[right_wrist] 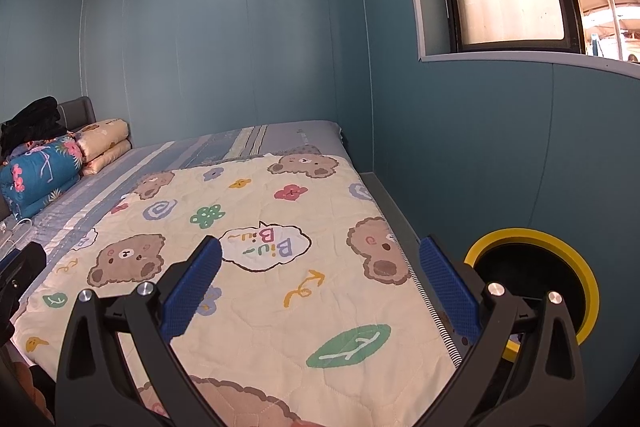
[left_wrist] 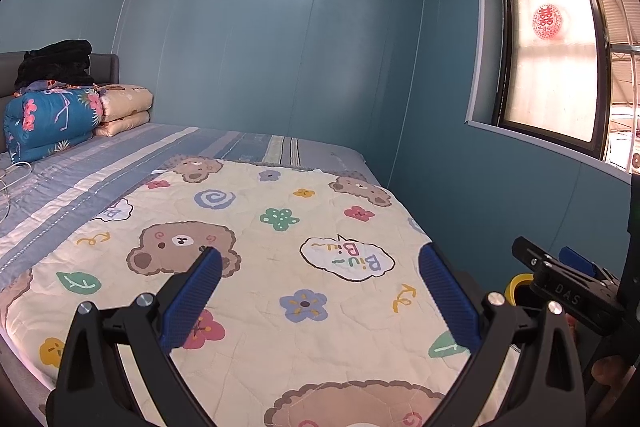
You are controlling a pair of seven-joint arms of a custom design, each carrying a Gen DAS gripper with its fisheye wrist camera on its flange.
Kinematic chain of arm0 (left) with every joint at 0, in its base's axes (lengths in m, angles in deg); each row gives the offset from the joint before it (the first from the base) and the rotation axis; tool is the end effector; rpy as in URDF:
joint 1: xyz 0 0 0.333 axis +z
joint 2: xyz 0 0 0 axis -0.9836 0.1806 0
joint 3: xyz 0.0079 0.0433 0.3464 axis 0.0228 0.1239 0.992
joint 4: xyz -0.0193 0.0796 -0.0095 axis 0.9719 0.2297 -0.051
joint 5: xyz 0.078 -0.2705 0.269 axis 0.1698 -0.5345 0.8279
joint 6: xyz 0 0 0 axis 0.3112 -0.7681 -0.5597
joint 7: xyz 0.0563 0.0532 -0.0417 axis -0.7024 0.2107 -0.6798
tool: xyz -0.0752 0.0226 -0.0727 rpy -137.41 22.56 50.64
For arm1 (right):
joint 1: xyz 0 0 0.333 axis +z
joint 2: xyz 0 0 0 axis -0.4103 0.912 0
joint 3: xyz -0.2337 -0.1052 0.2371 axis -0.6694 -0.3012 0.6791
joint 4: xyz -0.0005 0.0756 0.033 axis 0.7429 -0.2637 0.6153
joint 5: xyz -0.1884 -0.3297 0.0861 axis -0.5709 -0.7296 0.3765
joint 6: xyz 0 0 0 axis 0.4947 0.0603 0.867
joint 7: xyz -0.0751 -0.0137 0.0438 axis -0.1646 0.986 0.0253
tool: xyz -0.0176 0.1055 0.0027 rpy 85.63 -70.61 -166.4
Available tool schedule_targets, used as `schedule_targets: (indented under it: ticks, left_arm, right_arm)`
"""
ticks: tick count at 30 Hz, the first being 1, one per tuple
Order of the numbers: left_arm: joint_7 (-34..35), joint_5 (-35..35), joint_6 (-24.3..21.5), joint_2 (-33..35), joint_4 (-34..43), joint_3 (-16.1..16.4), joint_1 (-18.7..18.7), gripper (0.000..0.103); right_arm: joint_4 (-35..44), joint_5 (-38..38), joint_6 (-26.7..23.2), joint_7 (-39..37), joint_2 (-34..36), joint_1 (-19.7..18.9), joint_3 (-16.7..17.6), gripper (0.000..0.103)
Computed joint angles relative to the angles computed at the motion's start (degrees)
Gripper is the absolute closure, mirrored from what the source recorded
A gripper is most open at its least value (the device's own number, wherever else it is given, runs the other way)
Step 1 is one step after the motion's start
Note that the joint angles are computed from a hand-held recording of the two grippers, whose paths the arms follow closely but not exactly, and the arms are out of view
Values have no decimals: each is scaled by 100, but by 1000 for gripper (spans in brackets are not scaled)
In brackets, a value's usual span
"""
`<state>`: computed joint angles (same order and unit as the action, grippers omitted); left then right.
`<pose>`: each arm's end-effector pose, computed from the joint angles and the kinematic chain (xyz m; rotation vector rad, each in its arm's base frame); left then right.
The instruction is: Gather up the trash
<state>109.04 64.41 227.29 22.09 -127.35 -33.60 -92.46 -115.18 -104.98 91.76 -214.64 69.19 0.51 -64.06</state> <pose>0.7116 -0.2258 0.5562 -1.3726 1.6229 -1.3787 0.6863 0.2440 0.5635 -1.1311 1.7759 -1.2061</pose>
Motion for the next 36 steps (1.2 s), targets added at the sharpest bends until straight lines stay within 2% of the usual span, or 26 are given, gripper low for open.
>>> schedule_targets:
  ticks: [6,10,18,23,27,36]
  left_arm:
    - [-19,1,-21,8,22,57,-44,8]
    - [-10,28,-44,25,33,-21,12,8]
    - [-74,2,-60,27,23,107,-93,8]
    - [-34,56,-144,44,48,-185,143,8]
    - [-50,57,-140,57,73,-80,71,8]
    - [-51,68,-177,72,103,-121,97,8]
  right_arm:
    - [26,61,-7,-41,18,-6,10,8]
    - [44,98,-11,-62,34,6,1,8]
    - [55,130,-3,-65,47,19,-20,8]
    - [57,127,4,-67,49,22,-27,8]
    - [65,140,8,-71,57,19,-25,8]
    - [52,132,16,-58,52,22,-28,8]
